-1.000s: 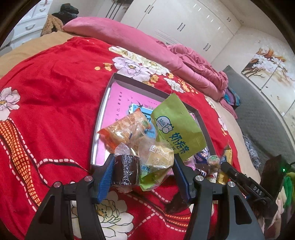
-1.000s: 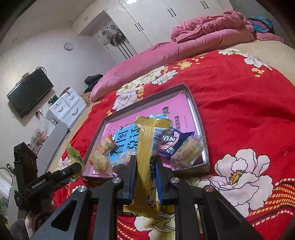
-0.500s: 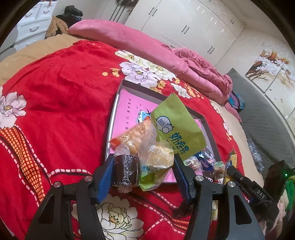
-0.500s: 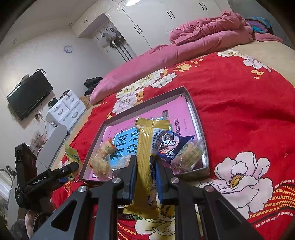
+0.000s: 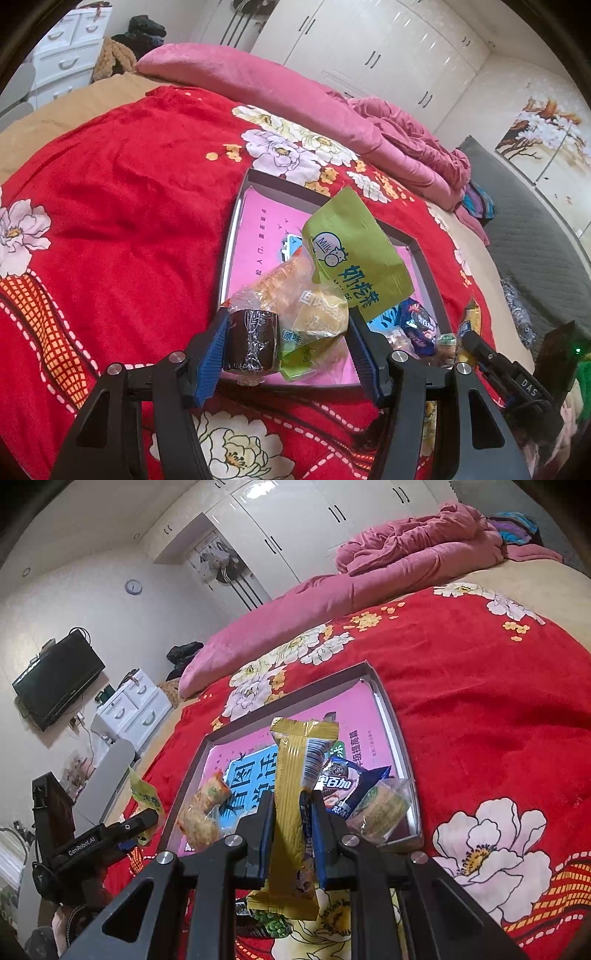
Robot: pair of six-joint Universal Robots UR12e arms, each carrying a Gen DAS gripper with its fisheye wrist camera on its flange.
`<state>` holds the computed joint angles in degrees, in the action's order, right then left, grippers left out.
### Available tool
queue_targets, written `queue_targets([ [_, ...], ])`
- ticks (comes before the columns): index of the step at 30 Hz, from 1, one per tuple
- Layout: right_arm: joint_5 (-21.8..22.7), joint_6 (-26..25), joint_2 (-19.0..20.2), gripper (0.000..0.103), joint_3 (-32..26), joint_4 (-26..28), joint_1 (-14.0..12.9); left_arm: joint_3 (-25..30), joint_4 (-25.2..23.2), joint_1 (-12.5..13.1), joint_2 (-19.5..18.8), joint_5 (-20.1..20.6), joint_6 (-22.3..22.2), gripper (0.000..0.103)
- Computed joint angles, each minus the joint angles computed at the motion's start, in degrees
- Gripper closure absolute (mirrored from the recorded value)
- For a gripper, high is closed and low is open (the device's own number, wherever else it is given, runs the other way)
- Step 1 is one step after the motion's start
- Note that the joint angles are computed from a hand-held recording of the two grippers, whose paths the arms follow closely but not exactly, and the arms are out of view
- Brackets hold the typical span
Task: Organize snacks
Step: 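Lift and carry both held snacks over the tray with both grippers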
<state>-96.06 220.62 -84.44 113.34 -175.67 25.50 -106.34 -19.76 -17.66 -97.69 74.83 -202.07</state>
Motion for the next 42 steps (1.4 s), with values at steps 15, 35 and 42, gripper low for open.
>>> queue_targets([
  [15,0.46,1.16,0.93,0.084,-0.45,-1.49,-0.68,1.68,-1.54,-0.58,-1.87,0.97,-0.81,0.040],
  [35,-2.07,-1.02,2.33,0.084,-2.69,0.41,-0.34,2.76,-1.48,-1.01,-3.15,1.35,-0.05,0.040],
  [42,-1.58,-1.37,2.76,0.084,-3.11,1.02,-0.57,3.23,-1.88,-1.12,-3.70,0.65,0.05,0.040],
])
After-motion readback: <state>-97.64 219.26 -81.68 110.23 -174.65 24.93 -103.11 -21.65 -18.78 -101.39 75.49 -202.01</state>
